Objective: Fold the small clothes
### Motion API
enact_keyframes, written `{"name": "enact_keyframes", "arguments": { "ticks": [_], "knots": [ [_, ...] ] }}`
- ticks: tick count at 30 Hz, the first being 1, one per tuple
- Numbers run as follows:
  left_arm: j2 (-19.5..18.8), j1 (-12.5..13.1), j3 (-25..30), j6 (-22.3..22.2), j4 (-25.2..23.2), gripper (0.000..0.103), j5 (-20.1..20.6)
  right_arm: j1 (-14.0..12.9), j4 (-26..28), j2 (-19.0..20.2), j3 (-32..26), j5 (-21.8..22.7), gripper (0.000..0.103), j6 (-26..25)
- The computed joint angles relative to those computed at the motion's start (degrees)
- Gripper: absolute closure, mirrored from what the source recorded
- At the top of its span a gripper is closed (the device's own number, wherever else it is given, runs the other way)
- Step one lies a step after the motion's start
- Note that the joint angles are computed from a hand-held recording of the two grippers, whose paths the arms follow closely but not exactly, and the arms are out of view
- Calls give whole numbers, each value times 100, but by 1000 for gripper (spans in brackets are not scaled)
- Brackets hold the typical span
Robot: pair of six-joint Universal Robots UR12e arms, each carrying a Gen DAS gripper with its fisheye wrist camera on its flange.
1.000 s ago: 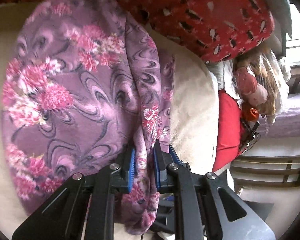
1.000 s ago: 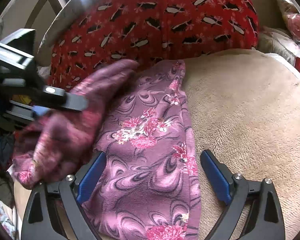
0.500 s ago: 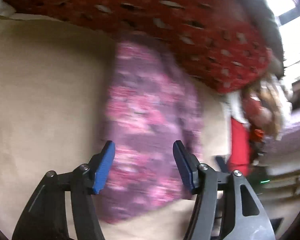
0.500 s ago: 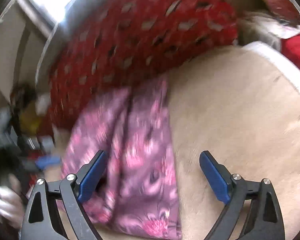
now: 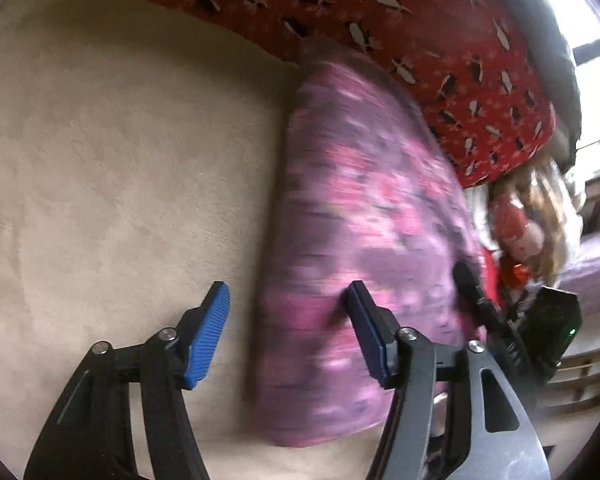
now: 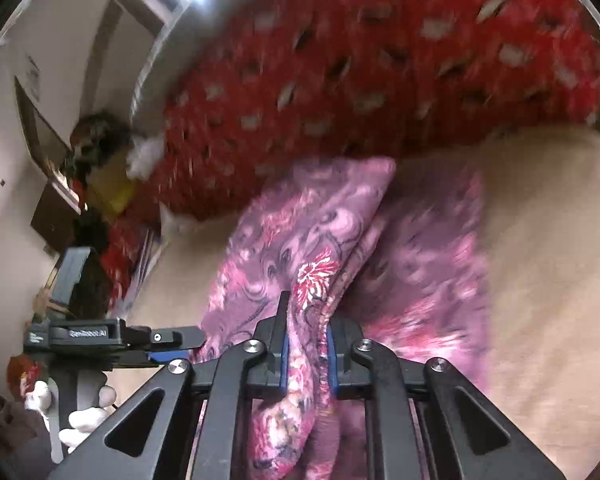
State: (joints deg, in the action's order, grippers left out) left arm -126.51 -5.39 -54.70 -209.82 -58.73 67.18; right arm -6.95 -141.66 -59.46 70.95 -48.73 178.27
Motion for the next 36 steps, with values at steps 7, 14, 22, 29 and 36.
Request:
{"name": "enact_keyframes", "arguments": {
  "ticks": [7, 14, 22, 29, 36],
  "knots": [
    [-90, -169, 121, 455, -476, 38, 284, -152, 1036, 41, -110, -446, 79, 202],
    [-398, -120, 739, 150, -414, 38, 276, -90, 824, 447, -867, -511, 51, 685],
    [-1216, -249, 2083, 262, -1370, 27, 816, 118, 1491, 992, -1669, -1365, 97, 504],
    [-545, -220, 871, 164, -430, 27, 761, -44, 696, 560, -1024, -743, 87, 230],
    [-318, -461, 436, 247, -102, 26, 1596, 21, 1070, 205, -390, -1112, 72, -882]
  ]
}}
